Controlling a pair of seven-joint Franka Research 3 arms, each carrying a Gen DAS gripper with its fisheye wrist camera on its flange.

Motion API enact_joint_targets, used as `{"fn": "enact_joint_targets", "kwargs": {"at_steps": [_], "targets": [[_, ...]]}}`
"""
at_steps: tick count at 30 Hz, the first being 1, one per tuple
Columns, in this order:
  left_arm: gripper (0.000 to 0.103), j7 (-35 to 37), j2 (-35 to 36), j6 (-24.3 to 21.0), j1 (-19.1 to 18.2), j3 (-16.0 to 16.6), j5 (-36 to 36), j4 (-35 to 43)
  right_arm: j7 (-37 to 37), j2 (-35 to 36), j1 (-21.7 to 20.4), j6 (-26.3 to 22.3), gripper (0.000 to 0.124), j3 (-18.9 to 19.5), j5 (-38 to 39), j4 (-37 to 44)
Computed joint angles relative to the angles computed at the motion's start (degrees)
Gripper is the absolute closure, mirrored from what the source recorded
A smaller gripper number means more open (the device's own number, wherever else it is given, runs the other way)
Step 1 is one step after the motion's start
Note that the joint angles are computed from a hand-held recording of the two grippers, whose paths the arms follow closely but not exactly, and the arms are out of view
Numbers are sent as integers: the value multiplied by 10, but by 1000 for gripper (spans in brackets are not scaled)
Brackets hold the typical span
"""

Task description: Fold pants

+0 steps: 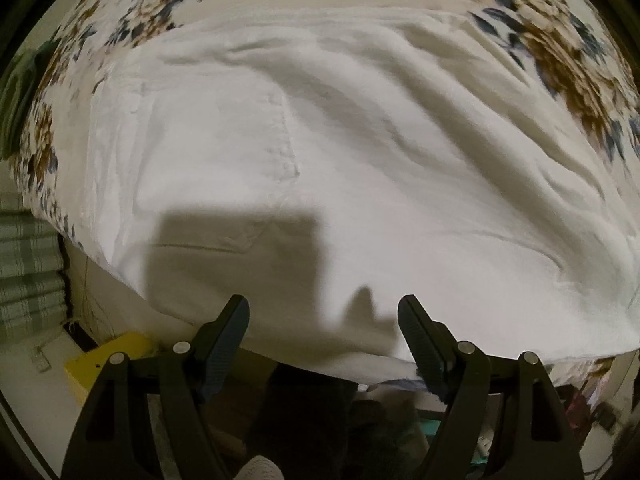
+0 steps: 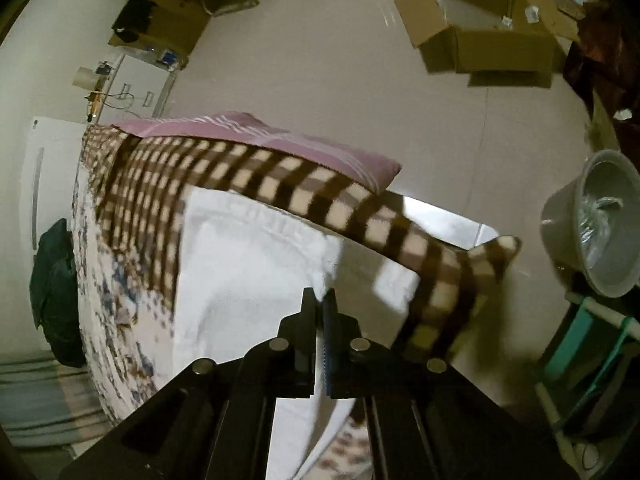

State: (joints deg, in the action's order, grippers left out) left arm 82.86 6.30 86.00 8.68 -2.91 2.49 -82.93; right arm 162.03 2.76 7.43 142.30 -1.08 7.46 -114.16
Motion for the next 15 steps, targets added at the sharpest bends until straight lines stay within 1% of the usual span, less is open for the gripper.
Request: {"fn": "enact_joint_targets", "kwargs": {"at_steps": [3,6,7,8,9,10,11,12,13,15], "targets": [[27,10,2,-3,-2,-3,0,5,-5,-19,-2,-35,122,0,2,-1],[27,14,2,-7,0,0,-2,0,-14,-13,-7,-90,122,-1,15,8],[27,15,2,-9,2,1,-4,-2,-26,-6,-10,-108,121,-2,27,11],[27,17,3,-11,3,1,-7,-1,-51,7,-14,-138,120,-4,48,23],[27,21,2,-11,3,1,-7,0,-65,20,-17,-172,111,-6,47,41],[27,28,1,-10,3,0,-6,0,-71,35,-16,-215,108,-7,28,71],[27,39,4,-12,2,-1,-4,8,-79,42,-13,-227,105,-8,4,92],[27,43,6,-12,1,-3,-4,13,-89,43,-10,-218,92,-7,-12,104],[27,51,5,-10,-1,-4,-4,16,-101,47,-7,-209,77,-7,-24,118],[27,64,6,-3,-5,-7,1,21,-147,72,-3,-195,70,-5,-43,165]]}}
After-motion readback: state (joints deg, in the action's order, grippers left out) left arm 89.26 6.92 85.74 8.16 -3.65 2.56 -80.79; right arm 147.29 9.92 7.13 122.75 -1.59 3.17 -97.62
